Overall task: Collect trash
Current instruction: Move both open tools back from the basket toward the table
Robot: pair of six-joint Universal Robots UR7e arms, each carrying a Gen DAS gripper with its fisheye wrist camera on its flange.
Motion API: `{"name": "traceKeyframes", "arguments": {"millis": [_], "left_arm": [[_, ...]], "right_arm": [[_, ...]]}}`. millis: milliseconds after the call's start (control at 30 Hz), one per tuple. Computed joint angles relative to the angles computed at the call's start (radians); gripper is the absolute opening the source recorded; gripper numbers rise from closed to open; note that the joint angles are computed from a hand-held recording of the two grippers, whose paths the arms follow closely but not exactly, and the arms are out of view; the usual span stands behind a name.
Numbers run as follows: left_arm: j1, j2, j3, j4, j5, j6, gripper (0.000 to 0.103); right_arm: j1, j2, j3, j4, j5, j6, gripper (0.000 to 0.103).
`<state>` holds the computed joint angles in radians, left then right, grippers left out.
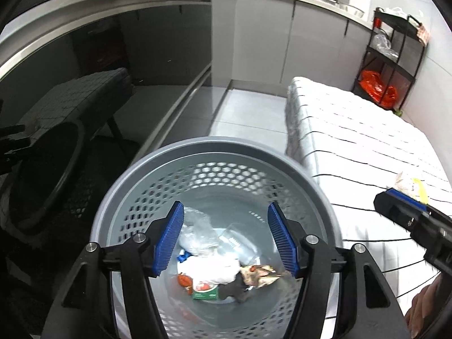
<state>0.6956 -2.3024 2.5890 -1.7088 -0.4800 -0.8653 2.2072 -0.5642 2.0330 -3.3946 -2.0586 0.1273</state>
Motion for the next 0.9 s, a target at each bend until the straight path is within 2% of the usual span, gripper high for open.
{"name": "traceKeyframes", "arguments": {"millis": [200,333,500,700,833,900], "left_arm": [[-0.045,0.074,0.027,-0.109,-0.021,0.024,0.065],[-0.064,0.16,0.052,-0.285,-0.049,0.081,0.066],[-0.088,0.321,0.077,-0.499,-0.074,0.141,0.072],[-0.101,0.513,0.093,-0.73,-0.112,0.191,0.075],[-0.099,0.634,0.09,-0.874,-0.127,0.226,0.082],[-0.1,0.668,0.089,-0.907,-0.124,0.232,0.086]], "right_arm": [[-0.014,-0.085,0.11,-0.086,-0.106,0.012,0.051],[-0.027,-0.141,0.178,-0.136,-0.179,0.012,0.055],[-0.066,-0.213,0.257,-0.178,-0.247,0.002,0.056],[-0.128,-0.274,0.311,-0.172,-0.287,0.006,0.057],[-0.145,-0.278,0.315,-0.155,-0.304,-0.014,0.066],[-0.152,-0.281,0.317,-0.144,-0.307,-0.027,0.069]]}}
